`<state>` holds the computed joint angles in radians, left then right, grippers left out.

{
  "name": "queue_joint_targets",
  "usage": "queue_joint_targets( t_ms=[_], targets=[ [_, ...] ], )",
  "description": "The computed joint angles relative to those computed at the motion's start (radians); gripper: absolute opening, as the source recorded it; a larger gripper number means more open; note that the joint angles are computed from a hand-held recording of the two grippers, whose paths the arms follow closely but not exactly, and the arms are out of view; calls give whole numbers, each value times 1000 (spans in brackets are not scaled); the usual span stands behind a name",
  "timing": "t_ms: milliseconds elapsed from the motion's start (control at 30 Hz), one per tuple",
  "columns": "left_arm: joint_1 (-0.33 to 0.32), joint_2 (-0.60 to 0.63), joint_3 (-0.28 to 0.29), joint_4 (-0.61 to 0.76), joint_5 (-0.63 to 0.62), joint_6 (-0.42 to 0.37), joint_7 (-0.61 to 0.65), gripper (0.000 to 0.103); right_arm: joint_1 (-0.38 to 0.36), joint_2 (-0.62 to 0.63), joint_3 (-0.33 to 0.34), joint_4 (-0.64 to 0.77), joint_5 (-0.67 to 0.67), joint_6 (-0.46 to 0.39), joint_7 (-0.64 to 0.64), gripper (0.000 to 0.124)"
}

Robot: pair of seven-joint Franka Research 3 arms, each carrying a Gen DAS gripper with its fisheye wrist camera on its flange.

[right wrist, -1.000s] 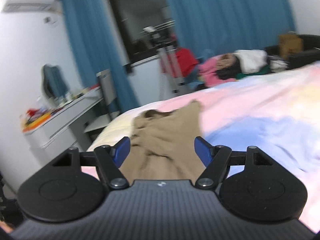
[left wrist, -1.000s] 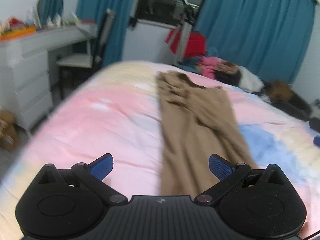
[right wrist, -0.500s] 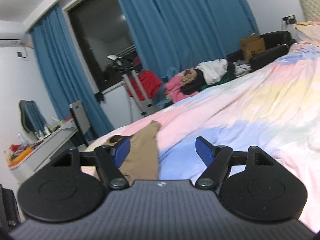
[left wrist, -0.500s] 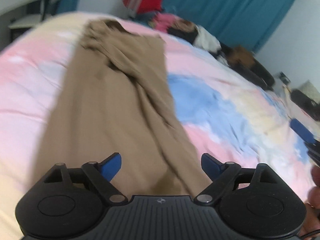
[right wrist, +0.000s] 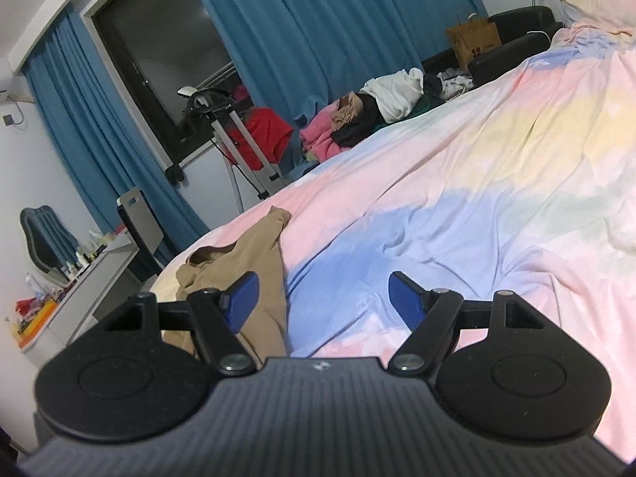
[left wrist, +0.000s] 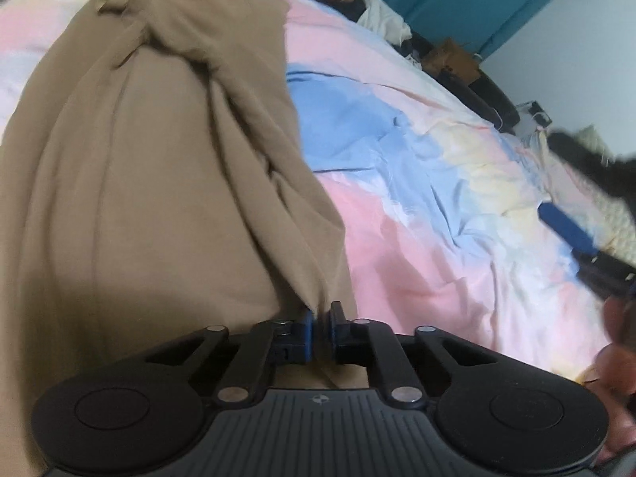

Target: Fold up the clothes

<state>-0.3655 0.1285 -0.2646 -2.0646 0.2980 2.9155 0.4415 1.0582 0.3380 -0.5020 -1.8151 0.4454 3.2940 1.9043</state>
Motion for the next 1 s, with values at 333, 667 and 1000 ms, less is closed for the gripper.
queue_joint_targets(
  t_ms=[333,667,1000],
  targets=[
    [57,-64,0,-51,-142,-75,132,7,-9,5,2,14,-110,-47,66,75],
    [17,-88,-9,-23,92,-114,40,58,-58,-6,48,7,-182,-47,122,75],
    [2,-153,-20,-157,-450,-26,390,24,-161,-10,152,20,-251,-87,188,75]
  ],
)
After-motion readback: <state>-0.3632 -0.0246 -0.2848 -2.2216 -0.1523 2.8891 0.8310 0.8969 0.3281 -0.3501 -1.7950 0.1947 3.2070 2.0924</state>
